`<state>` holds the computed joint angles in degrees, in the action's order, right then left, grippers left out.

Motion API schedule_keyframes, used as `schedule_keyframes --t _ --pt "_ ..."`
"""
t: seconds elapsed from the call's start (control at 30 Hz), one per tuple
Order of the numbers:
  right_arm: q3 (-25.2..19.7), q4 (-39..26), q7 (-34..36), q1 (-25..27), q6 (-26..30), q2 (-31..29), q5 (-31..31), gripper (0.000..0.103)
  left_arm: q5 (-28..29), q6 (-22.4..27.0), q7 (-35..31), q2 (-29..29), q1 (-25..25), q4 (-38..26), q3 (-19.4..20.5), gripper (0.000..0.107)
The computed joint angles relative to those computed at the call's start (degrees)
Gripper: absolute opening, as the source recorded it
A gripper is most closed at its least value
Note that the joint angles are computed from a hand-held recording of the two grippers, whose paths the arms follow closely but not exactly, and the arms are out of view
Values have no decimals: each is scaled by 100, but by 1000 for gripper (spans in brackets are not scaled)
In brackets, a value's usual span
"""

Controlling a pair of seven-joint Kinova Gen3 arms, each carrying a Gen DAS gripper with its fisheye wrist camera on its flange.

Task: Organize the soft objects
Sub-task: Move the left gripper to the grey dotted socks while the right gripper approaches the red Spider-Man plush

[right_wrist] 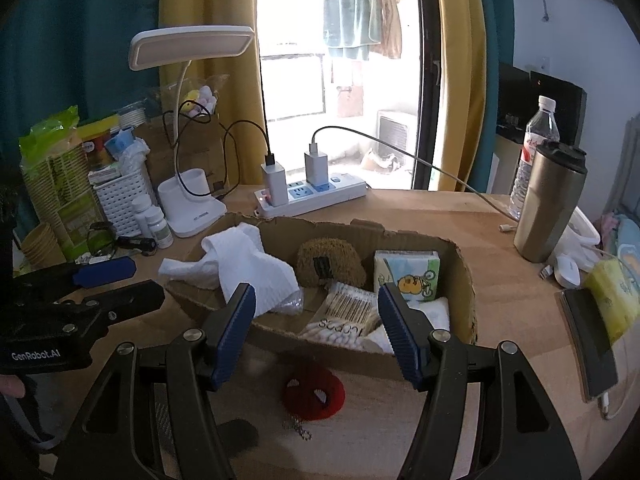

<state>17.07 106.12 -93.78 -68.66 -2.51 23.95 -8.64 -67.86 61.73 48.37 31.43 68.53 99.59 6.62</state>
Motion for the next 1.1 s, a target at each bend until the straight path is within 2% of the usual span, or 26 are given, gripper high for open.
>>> schedule_keyframes --t 0.5,0.9,1.1 --pt "-90 457 270 -39 -176 -180 -229 67 155 48 138 201 242 -175 -15 71" --pt "-523 761 633 267 -346 -210 -530 67 366 -159 251 454 440 -308 -101 71" --pt "-694 922 799 398 -486 -268 -718 67 557 -302 77 533 487 -404 -153 71"
